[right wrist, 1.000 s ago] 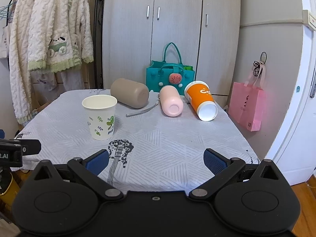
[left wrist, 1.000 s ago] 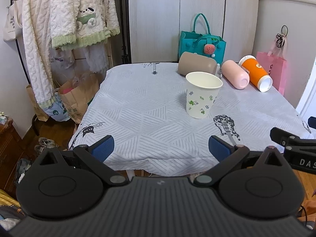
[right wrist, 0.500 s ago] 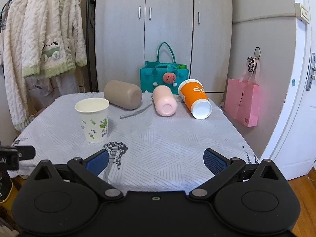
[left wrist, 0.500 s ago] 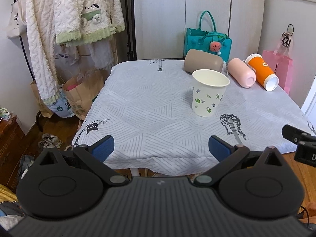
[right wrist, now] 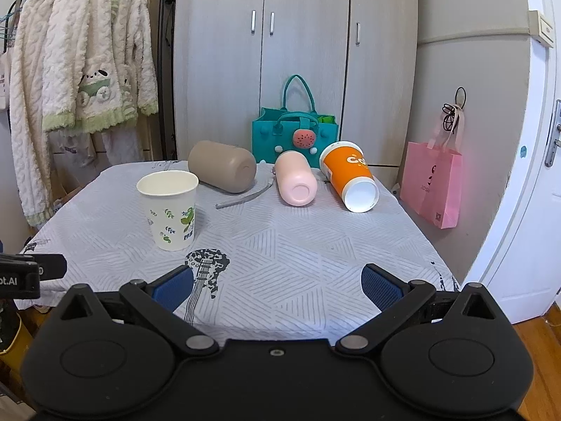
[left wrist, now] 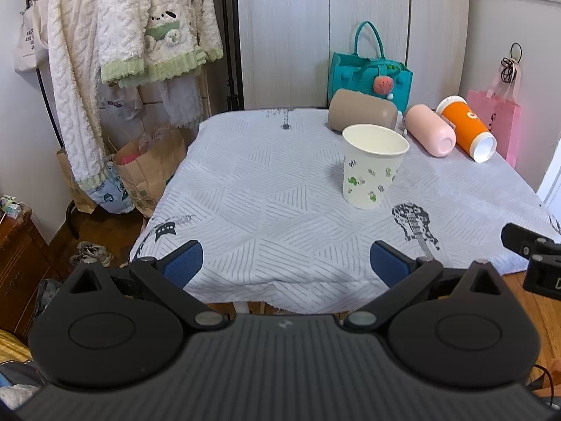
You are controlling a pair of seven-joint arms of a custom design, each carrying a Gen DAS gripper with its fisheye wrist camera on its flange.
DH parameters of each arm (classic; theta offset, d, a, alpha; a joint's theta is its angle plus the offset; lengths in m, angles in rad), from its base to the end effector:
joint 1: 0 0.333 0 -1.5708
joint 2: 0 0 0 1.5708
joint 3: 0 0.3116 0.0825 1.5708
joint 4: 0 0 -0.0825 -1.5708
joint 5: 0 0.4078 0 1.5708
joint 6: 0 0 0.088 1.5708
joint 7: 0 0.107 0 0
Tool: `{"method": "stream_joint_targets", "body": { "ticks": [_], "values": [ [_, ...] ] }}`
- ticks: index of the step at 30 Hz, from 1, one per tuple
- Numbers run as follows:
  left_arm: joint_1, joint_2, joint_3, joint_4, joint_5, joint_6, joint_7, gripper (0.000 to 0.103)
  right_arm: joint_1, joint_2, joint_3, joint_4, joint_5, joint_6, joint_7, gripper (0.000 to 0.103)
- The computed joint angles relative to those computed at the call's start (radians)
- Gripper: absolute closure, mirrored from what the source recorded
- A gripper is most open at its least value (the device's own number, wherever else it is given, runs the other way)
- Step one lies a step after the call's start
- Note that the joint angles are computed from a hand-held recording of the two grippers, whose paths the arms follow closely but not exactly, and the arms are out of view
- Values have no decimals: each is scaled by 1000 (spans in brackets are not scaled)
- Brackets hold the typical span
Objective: Flip cup upright
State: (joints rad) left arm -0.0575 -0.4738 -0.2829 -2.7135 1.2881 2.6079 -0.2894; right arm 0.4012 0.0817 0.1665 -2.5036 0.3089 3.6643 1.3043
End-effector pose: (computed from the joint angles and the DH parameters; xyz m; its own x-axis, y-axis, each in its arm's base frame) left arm 0.3865 -0.1507 0.3699 0.4440 -0.8960 -0.0096 -0.5295 -0.2538 -0.8094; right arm 0.4631 0.2478 0.3579 0.4185 -0.9064 0.0580 -0.4205 -0.2500 -0.8722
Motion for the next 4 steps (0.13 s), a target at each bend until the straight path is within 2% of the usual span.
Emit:
{"method": "stream_joint_targets", "body": {
  "ticks": [4],
  "values": [
    [-7, 3, -6, 3, 3, -37, -6, 0, 6, 2, 0, 3, 24, -3, -22, 0]
  ]
}}
